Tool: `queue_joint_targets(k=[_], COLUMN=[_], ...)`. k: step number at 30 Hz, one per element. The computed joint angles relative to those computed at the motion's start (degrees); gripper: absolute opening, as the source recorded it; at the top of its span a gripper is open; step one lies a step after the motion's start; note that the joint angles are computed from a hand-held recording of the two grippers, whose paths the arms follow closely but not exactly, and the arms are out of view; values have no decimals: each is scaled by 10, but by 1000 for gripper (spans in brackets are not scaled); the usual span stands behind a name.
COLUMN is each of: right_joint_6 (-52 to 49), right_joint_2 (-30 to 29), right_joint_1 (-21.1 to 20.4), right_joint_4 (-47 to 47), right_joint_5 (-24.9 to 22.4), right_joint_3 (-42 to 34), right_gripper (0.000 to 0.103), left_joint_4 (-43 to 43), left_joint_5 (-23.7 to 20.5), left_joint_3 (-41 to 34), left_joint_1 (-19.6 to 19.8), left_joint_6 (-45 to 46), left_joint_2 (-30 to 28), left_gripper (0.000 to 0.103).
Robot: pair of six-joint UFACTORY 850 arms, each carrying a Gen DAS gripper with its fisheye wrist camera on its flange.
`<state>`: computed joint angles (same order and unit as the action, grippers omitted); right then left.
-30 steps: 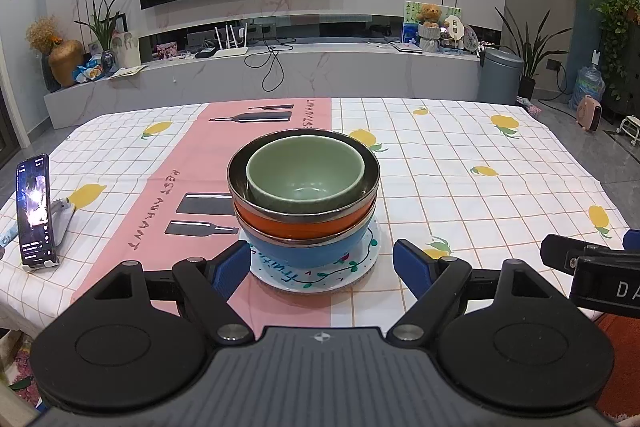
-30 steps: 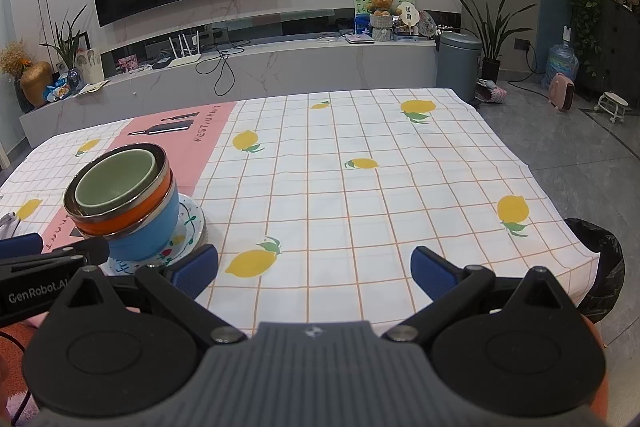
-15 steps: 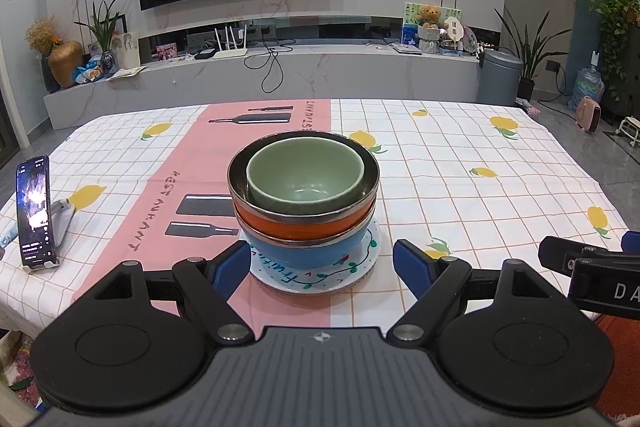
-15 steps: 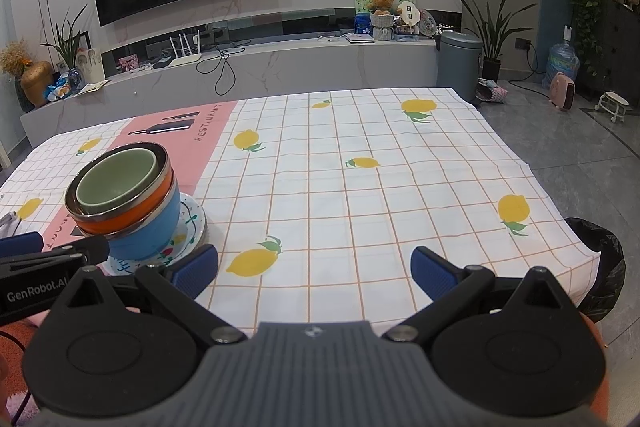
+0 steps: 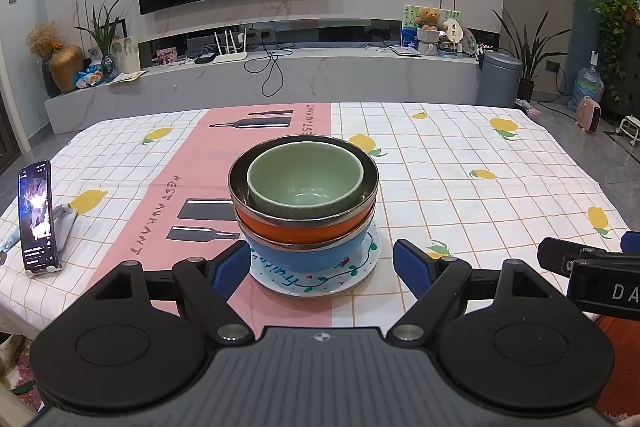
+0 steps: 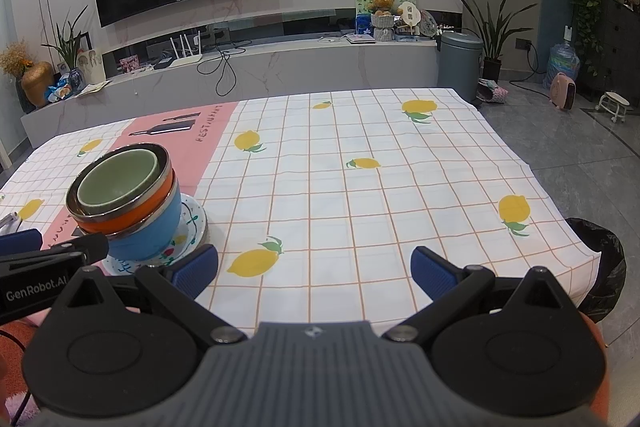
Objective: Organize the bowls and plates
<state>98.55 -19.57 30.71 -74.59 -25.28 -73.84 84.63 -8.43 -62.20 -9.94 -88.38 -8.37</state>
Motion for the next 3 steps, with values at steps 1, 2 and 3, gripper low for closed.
queue_joint_targets(k=[1, 2, 3], right_joint_6=[0, 0, -1], right_joint_2=[0, 0, 0], right_joint_1=[0, 0, 0], right_joint_4=[0, 1, 2], right_joint_5=[0, 0, 0], right_joint_3=[0, 0, -1], right_gripper=[100, 100, 100], left_joint_4=[0, -1, -3], left_joint_5=[1, 1, 2], left_joint_3=[0, 0, 0], left_joint_1=[0, 0, 0], left_joint_6=[0, 1, 3], left_joint_2=[0, 0, 0], left_gripper=[95, 95, 95])
